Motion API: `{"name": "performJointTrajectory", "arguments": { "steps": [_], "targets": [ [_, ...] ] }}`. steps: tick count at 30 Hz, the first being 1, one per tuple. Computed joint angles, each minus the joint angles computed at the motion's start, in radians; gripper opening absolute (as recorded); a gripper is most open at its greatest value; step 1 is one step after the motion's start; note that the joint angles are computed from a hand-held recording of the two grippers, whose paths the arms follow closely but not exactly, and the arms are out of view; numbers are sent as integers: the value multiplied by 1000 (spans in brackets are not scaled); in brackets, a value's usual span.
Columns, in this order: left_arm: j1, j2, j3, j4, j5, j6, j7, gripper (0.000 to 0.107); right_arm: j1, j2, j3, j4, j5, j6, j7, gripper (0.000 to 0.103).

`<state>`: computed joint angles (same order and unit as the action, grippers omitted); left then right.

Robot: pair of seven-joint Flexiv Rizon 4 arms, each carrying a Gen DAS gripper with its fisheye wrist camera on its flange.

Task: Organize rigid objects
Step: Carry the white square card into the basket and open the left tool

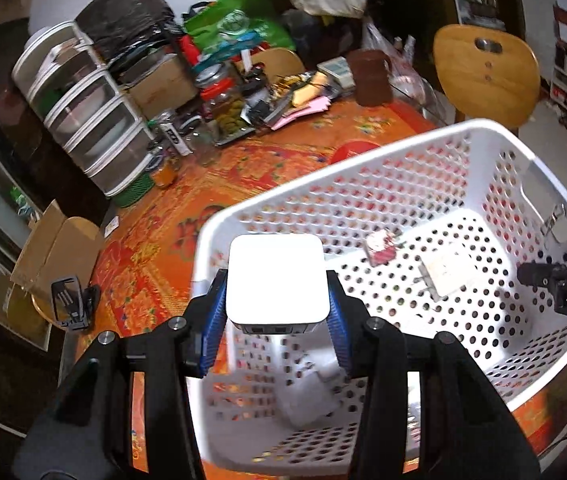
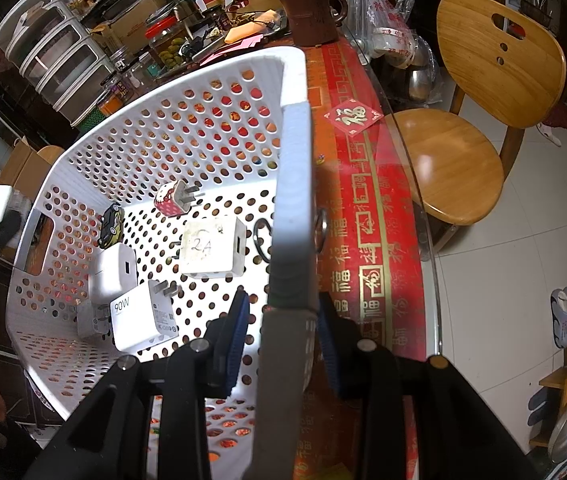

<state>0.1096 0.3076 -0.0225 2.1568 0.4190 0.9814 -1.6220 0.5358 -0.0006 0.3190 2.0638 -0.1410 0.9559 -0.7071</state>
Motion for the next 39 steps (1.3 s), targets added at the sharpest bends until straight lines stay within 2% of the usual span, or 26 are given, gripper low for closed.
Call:
{"name": "performJointTrajectory", "arguments": {
  "steps": [6, 24, 26, 27, 28, 30, 32, 34, 36, 39],
  "targets": [
    [-21, -37, -25, -1, 17, -12, -22, 43, 0, 0, 0, 0, 0, 0, -2, 33],
    [-73, -88, 11, 8, -42, -22, 49, 43, 1, 2, 0, 2, 0, 1, -2, 33],
    [-79, -86, 19, 17, -61, -3, 66, 47, 1, 2, 1, 3, 1, 0, -2, 33],
    [-77, -80, 20, 22, -57, 9, 65, 56, 1, 2, 0, 3, 0, 1, -2, 33],
    [-73, -71, 21, 28, -44, 31, 63, 74, 1, 2, 0, 3, 0, 1, -2, 33],
    [-59, -50, 15, 39, -4, 72, 50, 95, 1, 2, 1, 2, 0, -2, -2, 34],
    [-49, -21, 17, 56, 16, 110, 52, 97, 0, 3, 0, 3, 1, 0, -3, 34],
    [-55, 18, 52, 92, -25, 154, 91, 97, 0, 4, 1, 4, 2, 2, -4, 34],
    [-68, 67, 103, 133, -107, 187, 156, 97, 0, 5, 1, 5, 1, 2, -4, 34],
    [-125, 161, 229, 203, -276, 201, 304, 99, 1, 7, 2, 6, -1, -1, -2, 35]
  ]
}}
